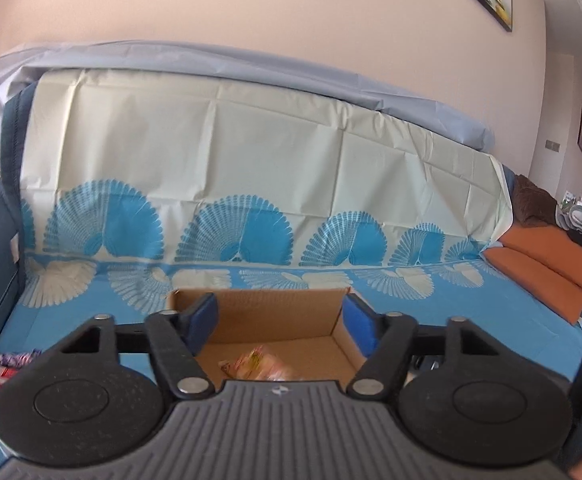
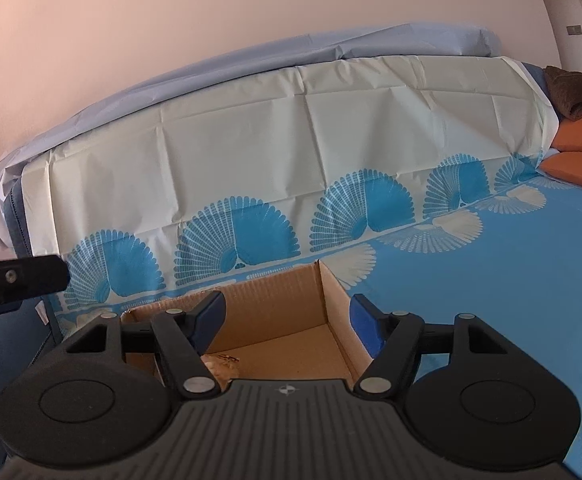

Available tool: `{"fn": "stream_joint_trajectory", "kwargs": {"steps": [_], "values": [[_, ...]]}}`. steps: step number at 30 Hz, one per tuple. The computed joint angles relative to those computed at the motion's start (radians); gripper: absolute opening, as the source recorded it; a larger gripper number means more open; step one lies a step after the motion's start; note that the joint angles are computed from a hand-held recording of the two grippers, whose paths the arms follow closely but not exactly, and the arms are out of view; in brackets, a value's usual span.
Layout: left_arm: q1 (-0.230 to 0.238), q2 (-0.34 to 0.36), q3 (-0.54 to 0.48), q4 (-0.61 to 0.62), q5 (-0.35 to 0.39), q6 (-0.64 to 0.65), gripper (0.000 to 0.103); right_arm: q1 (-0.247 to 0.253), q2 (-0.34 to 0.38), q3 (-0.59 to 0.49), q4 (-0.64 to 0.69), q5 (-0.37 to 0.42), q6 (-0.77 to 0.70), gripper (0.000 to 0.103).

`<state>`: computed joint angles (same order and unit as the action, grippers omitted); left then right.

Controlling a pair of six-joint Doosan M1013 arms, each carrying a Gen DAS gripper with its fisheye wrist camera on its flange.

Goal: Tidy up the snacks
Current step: 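Carry both snacks over the cardboard box and release them inside, then return both tools from the box to the snack pile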

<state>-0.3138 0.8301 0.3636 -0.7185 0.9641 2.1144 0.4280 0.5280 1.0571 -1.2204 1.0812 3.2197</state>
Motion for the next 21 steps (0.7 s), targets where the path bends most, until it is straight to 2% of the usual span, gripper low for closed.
{"fn": "stream_joint_trajectory", "kwargs": {"steps": [7, 10, 13, 16, 18, 19, 20, 21], "values": [[0.084, -0.028, 0.092, 0.027, 0.008, 0.041, 0.047, 0.014, 0.027, -0.039, 0.016, -0.023, -0.083, 0.070], [0.118, -0.025, 0.111, 0.036, -0.008, 0.089, 0.047, 0.023, 0.039, -0.055, 0.019, -0.044, -0.117, 0.070], [0.137, 0.000, 0.079, 0.118, -0.013, 0.007, 0.047, 0.034, 0.056, -0.080, 0.031, -0.062, -0.159, 0.068], [0.154, 0.028, 0.046, 0.117, -0.009, -0.031, 0.047, 0.044, 0.068, -0.098, 0.055, -0.119, -0.188, 0.052], [0.164, 0.019, 0.095, 0.071, -0.049, 0.030, 0.045, 0.049, 0.071, -0.103, 0.085, -0.178, -0.201, 0.031], [0.167, 0.008, 0.137, 0.054, -0.079, 0.067, 0.036, 0.052, 0.074, -0.107, 0.101, -0.206, -0.207, 0.028], [0.167, 0.003, 0.162, 0.081, -0.094, 0.051, 0.029, 0.056, 0.079, -0.115, 0.115, -0.228, -0.217, 0.026], [0.166, 0.014, 0.148, 0.134, -0.076, -0.017, 0.024, 0.060, 0.086, -0.124, 0.121, -0.242, -0.231, 0.024]]}}
